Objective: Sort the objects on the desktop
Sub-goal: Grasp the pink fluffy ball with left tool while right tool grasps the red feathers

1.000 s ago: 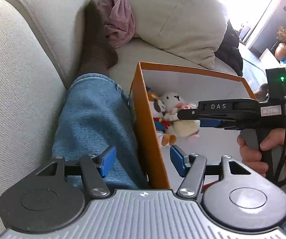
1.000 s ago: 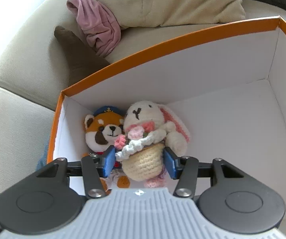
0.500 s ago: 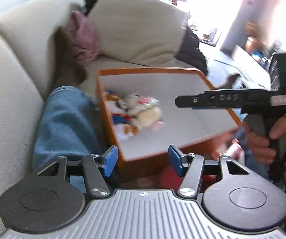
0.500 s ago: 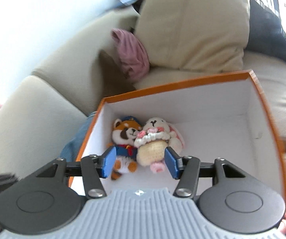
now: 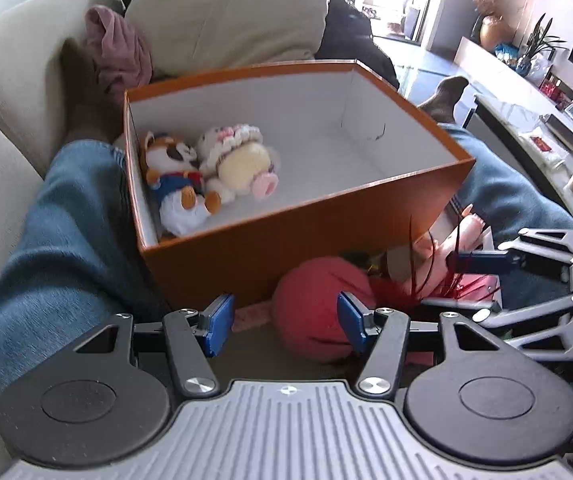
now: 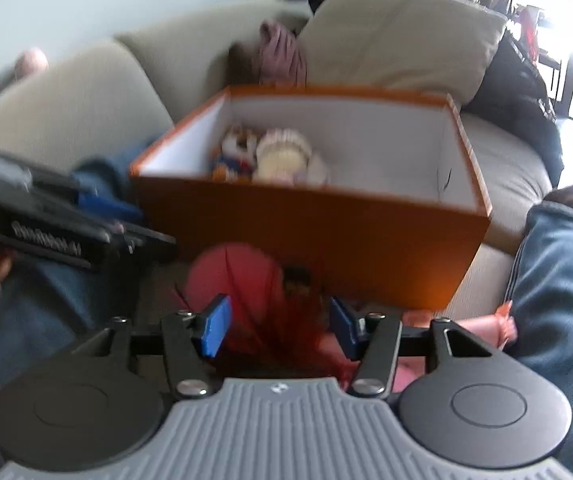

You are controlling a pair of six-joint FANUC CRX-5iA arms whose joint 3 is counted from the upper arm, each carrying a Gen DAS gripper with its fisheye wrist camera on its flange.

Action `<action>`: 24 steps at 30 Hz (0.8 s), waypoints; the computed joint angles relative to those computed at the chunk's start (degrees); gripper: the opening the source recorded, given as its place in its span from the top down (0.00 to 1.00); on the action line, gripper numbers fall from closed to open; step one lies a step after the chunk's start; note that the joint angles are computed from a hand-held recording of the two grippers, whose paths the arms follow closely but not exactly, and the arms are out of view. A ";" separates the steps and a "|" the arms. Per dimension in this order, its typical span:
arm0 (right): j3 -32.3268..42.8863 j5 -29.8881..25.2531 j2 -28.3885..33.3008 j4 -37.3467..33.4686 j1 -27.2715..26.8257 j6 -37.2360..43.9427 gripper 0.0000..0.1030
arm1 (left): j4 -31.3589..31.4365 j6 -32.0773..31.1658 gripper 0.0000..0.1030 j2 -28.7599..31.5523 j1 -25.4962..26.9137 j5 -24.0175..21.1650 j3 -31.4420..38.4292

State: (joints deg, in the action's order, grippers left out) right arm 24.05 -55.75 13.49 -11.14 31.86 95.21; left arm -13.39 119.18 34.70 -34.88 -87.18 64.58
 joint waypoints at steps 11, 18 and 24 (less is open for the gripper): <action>1.19 -0.48 4.41 4.60 1.66 -1.55 1.00 | 1.29 2.58 0.36 -0.56 0.70 0.77 -2.33; -1.76 7.29 1.24 0.97 -0.50 -5.65 1.00 | 3.73 2.46 0.31 -0.73 1.73 1.75 -3.76; -3.34 13.14 -1.26 1.16 -1.95 -10.68 1.00 | 5.51 -0.64 0.31 4.90 1.97 -1.80 3.55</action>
State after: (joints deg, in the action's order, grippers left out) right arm 20.71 -42.61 12.22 -9.98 29.91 84.52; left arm -7.89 118.53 39.59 -32.91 -88.99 68.13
